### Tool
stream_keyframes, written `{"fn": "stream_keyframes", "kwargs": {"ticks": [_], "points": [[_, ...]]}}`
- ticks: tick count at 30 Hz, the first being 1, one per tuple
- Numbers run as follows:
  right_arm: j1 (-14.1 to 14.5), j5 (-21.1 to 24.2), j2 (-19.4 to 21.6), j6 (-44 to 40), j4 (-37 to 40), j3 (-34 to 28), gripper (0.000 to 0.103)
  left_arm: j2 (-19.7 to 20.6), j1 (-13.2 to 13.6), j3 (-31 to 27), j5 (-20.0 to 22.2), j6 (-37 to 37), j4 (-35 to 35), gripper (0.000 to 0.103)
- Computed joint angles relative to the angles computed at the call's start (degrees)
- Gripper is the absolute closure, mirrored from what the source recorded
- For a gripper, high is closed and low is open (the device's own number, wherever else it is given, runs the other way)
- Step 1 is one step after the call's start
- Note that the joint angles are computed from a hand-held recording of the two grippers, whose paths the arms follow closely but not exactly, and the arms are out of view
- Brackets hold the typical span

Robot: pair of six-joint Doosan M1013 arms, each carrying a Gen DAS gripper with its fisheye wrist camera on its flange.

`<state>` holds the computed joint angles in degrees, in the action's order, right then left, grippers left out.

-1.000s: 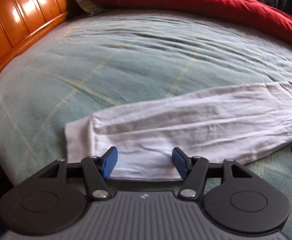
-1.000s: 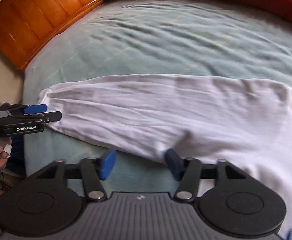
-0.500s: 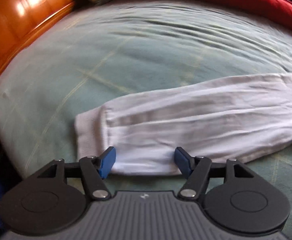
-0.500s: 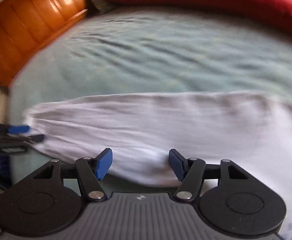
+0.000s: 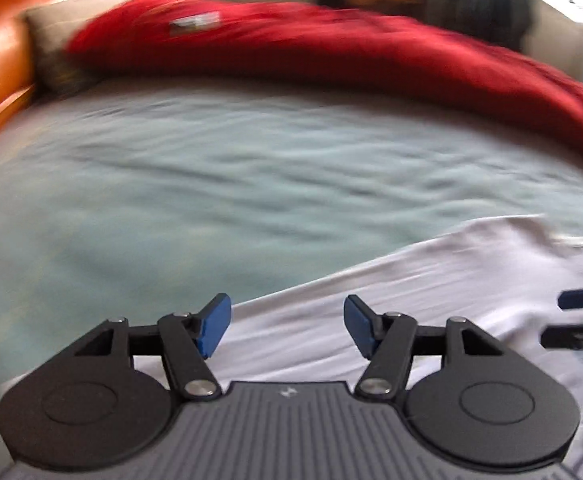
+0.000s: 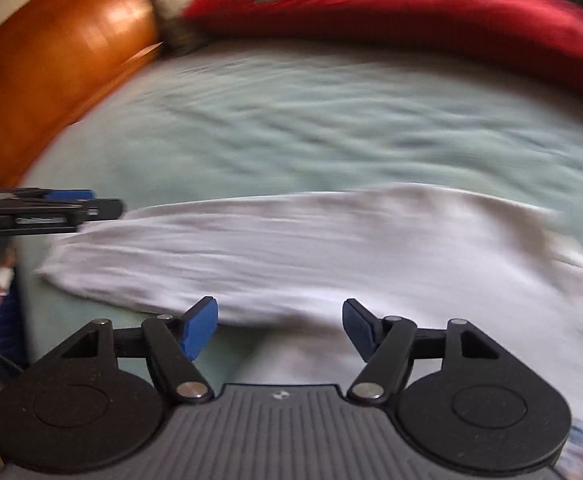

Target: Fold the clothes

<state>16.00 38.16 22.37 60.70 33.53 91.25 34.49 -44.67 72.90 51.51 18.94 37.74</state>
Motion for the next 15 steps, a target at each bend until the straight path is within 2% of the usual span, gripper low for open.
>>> {"fn": "stream_keyframes", "kwargs": {"ticks": [4, 6, 8, 10, 12, 13, 15], "points": [[-3.30, -10.50, -3.52, 17.33, -17.05, 5.05, 0.023, 5.90, -0.48, -8.68, -9.09, 13.06, -5.39, 0.040], [-5.30, -12.15, -3.86, 28.04, -25.99, 6.42, 0.021, 9.04, -0.74, -13.17, -12.05, 19.61, -9.30, 0.040], [-7.30, -12.67, -3.64, 32.36, -28.78, 7.41, 0.021, 12.25, -1.05, -17.50, -14.04, 25.29, -13.35, 0.039], [-8.96, -13.14, -3.31, 32.86, -28.59, 8.35, 0.021, 15.59, -1.18, -22.20, -12.41, 29.10, -16.23, 0.039], [-10.05, -14.20, -2.72, 31.06, -26.70, 8.85, 0.020, 19.59, -1.30, -28.25, -8.58, 32.44, -18.39, 0.038], [-10.63, -14.83, -2.42, 29.13, -24.72, 9.04, 0.019, 22.13, -1.20, -32.42, -4.91, 32.89, -18.93, 0.038], [-11.43, -16.22, -2.24, 24.62, -20.06, 9.52, 0.018, 24.76, -1.28, -36.53, -2.12, 29.60, -14.74, 0.036]]}}
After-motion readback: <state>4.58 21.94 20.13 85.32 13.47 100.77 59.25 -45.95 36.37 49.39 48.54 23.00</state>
